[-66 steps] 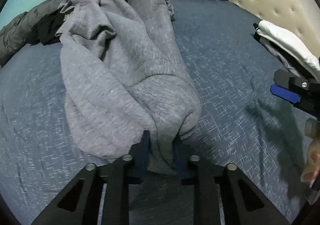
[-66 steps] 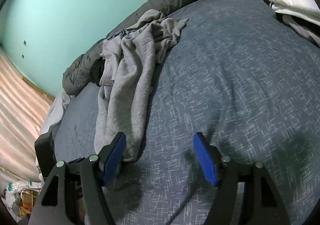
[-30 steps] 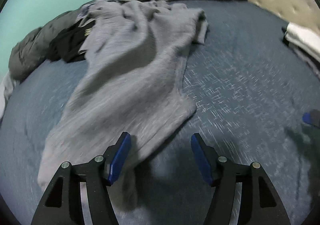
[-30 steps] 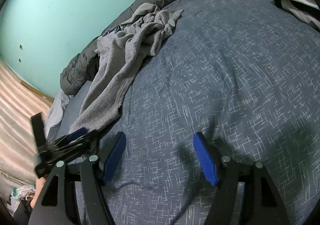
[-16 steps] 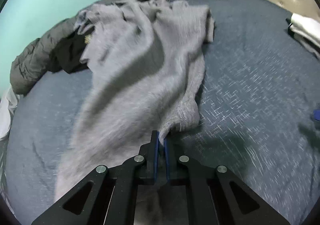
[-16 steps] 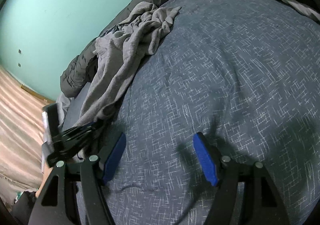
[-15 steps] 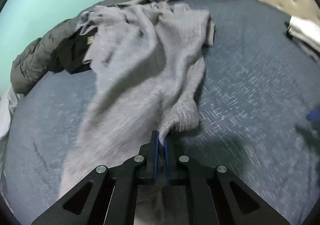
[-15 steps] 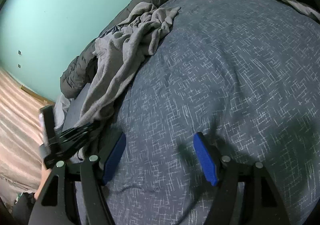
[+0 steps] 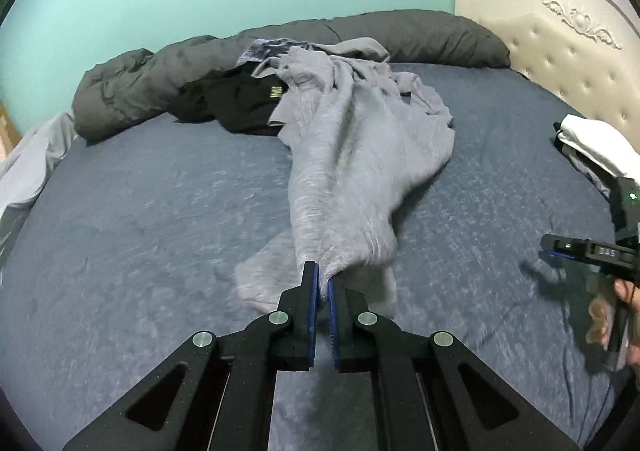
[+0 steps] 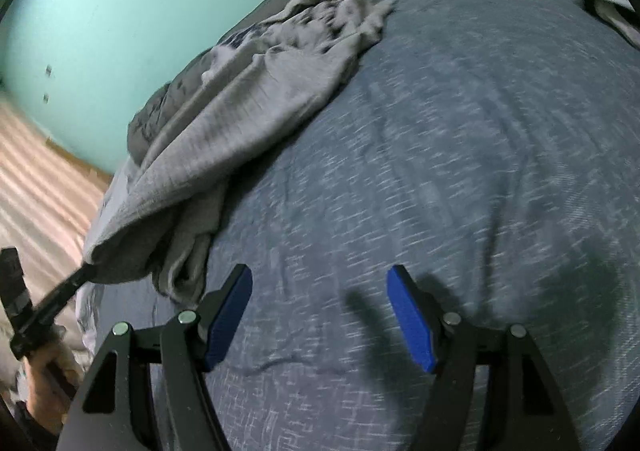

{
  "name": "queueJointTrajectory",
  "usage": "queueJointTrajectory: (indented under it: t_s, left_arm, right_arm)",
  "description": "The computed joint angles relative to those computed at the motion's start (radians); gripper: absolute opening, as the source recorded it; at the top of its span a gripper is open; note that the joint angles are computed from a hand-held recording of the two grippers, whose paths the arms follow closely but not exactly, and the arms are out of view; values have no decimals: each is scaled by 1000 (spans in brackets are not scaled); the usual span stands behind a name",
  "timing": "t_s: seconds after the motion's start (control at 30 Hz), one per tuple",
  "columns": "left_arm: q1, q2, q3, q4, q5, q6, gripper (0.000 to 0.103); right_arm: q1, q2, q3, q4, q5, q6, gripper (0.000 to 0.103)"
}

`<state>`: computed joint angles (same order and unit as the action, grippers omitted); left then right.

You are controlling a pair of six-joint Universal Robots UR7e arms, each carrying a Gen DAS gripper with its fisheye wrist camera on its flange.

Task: Fold clothes
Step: 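Grasp the grey sweatshirt hem with the left tool, then lift the sweatshirt with the left tool while the right tool grips another edge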

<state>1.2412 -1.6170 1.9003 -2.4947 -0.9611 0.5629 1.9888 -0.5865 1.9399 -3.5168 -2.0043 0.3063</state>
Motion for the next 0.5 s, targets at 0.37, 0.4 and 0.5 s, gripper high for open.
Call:
queueJointTrajectory:
  t_s: [0.37, 0.4, 0.5]
  left_arm:
    - [44, -43, 7, 65, -90, -6, 5]
    - [46, -45, 12, 60, -89, 6, 5]
    - [57, -48, 17, 60, -97, 22, 5]
  right_arm:
    - [19, 74, -104, 65, 107, 0, 72]
    - [17, 81, -121, 65, 128, 6, 80]
    - [4, 112, -189, 62, 186, 53, 86]
